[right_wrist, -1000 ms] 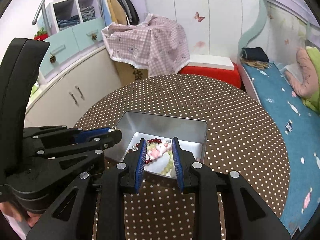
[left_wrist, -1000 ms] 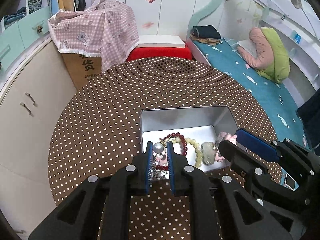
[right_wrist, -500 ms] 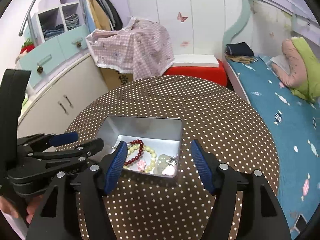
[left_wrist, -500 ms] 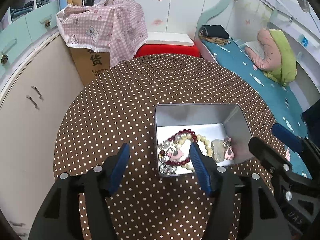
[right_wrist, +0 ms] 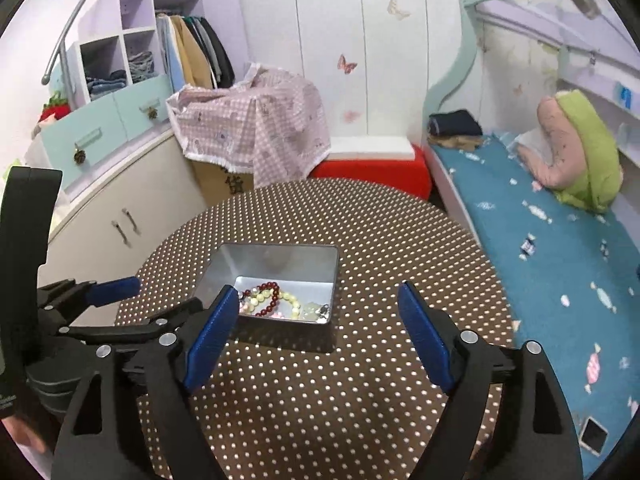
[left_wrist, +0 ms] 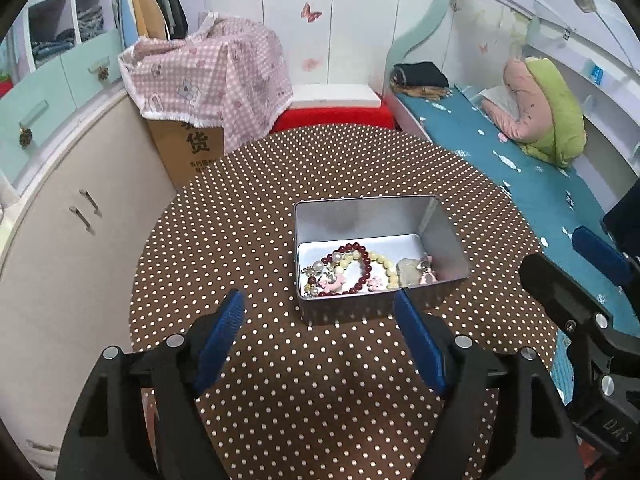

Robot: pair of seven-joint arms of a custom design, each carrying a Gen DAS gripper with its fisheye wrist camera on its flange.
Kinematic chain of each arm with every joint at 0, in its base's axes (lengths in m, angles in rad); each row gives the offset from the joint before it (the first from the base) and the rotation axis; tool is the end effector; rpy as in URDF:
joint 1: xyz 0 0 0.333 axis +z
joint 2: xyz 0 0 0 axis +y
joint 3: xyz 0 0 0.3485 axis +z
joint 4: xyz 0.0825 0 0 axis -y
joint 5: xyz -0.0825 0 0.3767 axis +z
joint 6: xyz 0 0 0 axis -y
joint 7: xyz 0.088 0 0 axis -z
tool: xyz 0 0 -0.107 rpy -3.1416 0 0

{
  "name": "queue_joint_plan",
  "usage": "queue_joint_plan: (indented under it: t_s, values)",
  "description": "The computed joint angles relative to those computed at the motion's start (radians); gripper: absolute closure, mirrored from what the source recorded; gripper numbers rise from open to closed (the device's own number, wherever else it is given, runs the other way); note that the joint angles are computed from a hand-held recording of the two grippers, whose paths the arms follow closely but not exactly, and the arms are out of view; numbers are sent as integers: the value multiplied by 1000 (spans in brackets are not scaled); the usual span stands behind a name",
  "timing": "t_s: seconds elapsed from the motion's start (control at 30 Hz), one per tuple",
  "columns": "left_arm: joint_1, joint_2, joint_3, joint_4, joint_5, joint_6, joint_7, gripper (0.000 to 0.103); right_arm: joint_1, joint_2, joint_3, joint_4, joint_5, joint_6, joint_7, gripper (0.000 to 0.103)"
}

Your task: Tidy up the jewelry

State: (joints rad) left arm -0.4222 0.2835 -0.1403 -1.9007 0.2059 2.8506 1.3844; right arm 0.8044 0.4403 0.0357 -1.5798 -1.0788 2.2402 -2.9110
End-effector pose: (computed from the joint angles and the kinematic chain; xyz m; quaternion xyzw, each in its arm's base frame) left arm 0.5627 -0.3572 0.4666 -0.4677 0.8197 -0.2837 0.1702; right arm 0.4990 0.5118 0.4523 -0.5149 0.7360 -0.3202 0.3012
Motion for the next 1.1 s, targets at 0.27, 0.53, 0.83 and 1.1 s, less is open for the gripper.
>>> queue_joint_plan:
  t_s: [0.27, 0.53, 0.83, 1.1]
  values:
    - [-15, -106, 15, -120, 83, 57, -100, 25, 33, -64, 26, -59, -35, -94, 71, 21]
    - [31, -184, -29, -212, 107, 98, -135, 25, 54, -89, 69, -83, -51, -162, 103, 21]
    - [66, -234, -75, -262, 101, 107, -147, 25, 62, -107, 89, -102, -65, -170, 129, 21]
    - [82, -248, -87, -277, 150, 110, -197, 25, 59, -114, 97, -113, -67, -162, 139, 21]
